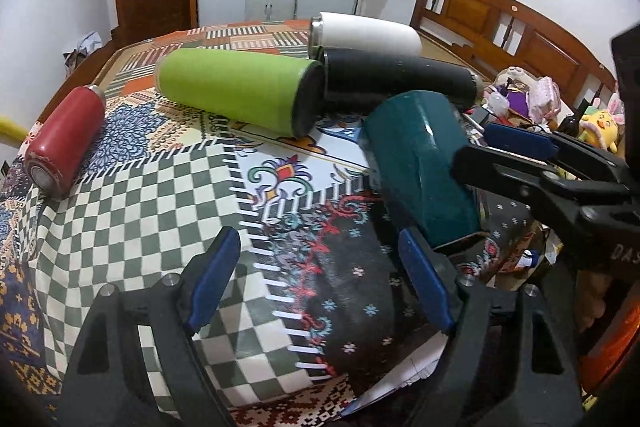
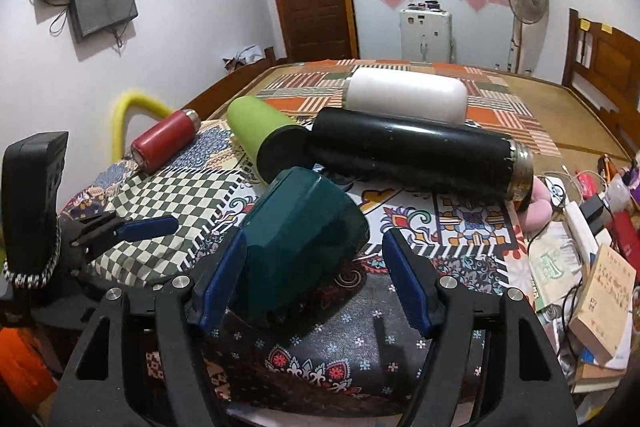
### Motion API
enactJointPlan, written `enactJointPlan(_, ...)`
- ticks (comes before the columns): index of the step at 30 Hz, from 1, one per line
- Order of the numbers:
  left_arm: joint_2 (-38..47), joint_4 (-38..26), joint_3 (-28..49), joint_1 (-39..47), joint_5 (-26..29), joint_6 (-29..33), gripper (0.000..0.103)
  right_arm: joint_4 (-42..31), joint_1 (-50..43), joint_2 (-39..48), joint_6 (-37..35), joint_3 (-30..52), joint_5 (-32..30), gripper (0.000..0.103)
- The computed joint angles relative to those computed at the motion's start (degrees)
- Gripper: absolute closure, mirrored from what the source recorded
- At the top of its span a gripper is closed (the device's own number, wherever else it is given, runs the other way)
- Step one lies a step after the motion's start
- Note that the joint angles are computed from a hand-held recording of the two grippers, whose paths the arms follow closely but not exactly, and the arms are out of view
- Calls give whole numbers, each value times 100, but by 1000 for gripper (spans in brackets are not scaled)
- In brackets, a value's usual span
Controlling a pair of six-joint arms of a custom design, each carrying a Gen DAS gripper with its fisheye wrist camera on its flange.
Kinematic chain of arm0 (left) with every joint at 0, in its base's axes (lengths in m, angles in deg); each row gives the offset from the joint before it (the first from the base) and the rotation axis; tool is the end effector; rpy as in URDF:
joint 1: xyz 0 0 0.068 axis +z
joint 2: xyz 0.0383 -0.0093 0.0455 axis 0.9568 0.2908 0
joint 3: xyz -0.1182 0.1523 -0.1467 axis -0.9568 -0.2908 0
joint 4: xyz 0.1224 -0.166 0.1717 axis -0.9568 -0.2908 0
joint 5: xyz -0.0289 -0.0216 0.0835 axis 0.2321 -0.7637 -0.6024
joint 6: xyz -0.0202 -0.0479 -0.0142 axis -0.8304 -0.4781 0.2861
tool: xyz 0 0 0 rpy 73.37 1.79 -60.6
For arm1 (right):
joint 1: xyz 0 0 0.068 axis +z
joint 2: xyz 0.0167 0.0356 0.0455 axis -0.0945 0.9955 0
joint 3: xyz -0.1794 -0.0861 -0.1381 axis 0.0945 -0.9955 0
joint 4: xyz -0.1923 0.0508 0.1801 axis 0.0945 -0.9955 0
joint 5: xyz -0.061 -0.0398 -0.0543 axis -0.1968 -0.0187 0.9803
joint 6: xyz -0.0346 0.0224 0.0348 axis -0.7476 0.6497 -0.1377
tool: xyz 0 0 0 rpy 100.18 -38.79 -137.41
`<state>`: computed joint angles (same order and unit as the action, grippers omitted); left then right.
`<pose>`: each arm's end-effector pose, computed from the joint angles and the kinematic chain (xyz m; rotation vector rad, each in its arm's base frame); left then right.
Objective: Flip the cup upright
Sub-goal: 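Grasp the dark green cup with the right tool while the left tool releases it, then rotate the cup rim-up with the right tool and set it on the quilt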
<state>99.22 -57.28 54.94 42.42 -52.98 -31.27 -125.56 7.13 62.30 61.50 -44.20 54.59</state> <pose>0.1969 -0.1282 0.2208 0.8880 2.2789 -0.5341 0.1177 0.0207 0.2713 0.2068 2.2637 0.1162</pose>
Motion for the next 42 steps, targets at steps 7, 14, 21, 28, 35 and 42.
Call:
enactJointPlan(7, -74, 282, -227, -189, 14, -100, 21, 13, -606, 570, -456, 225, -731, 36)
enactJointPlan(14, -619, 311, -447, 341, -88, 125, 21, 37, -502, 1449, -764, 604, -685, 33)
enactJointPlan(21, -913, 262, -407, 1147, 208, 373, 21, 93, -513, 2248, -1016, 923, -755, 29)
enactJointPlan(28, -1204, 152, -456, 1276, 342, 343, 21, 60, -307, 2567, -1292, 1092, -515, 29)
enactJointPlan(35, -1451, 89, -432, 1251, 322, 230, 21, -20, -186, 2718, -1480, 1171, -326, 30)
enactJointPlan(42, -1572, 75, -320, 1240, 174, 116, 20, -89, -85, 1869, -1233, 1153, -462, 30)
